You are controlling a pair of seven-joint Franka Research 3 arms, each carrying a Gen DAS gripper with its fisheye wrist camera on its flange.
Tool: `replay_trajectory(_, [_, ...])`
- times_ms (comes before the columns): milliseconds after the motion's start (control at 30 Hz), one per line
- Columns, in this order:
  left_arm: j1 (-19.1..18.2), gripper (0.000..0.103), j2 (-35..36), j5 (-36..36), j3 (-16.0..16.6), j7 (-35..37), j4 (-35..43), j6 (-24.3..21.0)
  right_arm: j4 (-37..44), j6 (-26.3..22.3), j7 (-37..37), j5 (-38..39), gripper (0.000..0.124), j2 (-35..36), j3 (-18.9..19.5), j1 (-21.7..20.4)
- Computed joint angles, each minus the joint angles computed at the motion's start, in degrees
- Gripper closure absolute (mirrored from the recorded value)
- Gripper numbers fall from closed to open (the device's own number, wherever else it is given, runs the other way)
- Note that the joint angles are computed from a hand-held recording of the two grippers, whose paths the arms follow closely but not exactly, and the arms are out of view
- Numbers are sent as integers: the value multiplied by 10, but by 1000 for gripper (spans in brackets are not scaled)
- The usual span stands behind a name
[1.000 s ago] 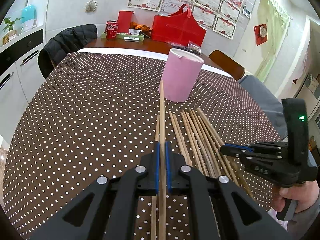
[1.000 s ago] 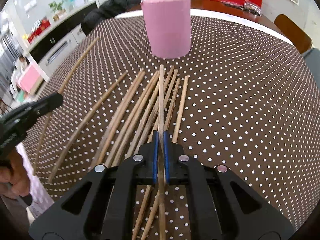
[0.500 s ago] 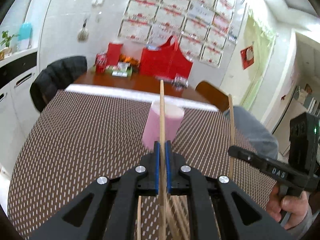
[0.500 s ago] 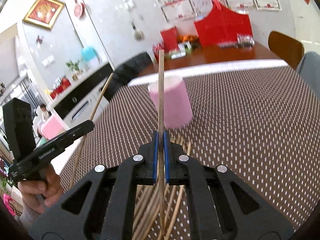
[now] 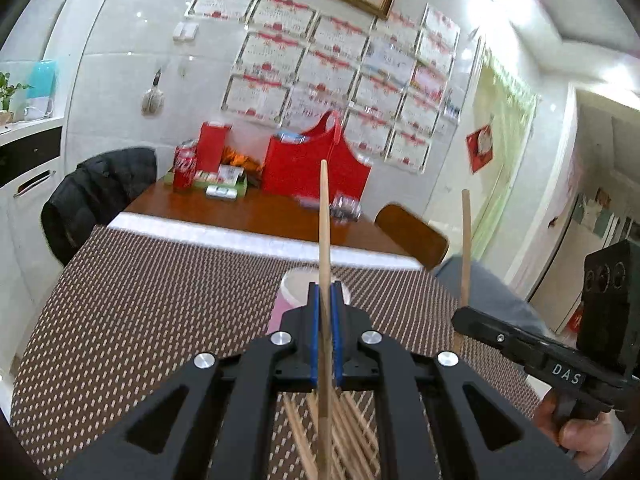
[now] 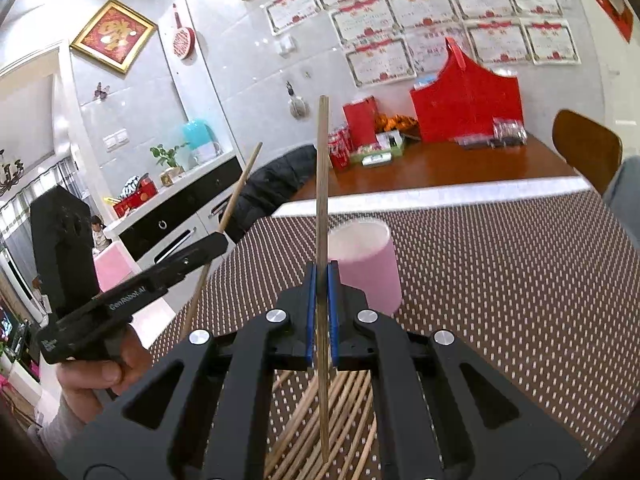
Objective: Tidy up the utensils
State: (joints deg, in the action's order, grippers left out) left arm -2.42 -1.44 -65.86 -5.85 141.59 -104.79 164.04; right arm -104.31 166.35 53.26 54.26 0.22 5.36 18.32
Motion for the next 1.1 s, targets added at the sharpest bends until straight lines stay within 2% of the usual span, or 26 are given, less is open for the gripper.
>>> replay_trajectory(167, [13, 97, 55, -179, -10, 155, 109, -22, 89, 11, -21, 3, 119, 50, 6, -5])
replay_trajectory(233, [20, 97, 90, -216, -23, 196, 166, -17, 132, 15, -19, -7, 119, 77, 12, -11])
replay_trajectory(333, [32, 97, 142, -217, -45, 207, 242, -11, 212, 14, 11, -43, 119, 128, 19, -20])
replay_trajectory(400, [32, 97, 184, -201, -60, 214, 299, 7, 253, 14, 32, -72, 119, 157, 24, -25])
replay_trajectory(500, [21, 97, 249, -128, -68, 174, 377, 23, 330, 3, 80, -125, 119, 210, 23, -29])
replay_trajectory(667, [18, 97, 328, -48, -83, 129, 457, 19, 436, -14, 144, -196, 119, 293, 25, -34])
replay_trajectory(867, [36, 97, 375, -8, -120, 101, 495, 12, 497, -30, 180, -238, 119, 347, 36, -43])
replay_trajectory(1100, [60, 97, 397, 36, -163, 82, 494, 22, 524, -40, 194, -260, 118, 375, 44, -47])
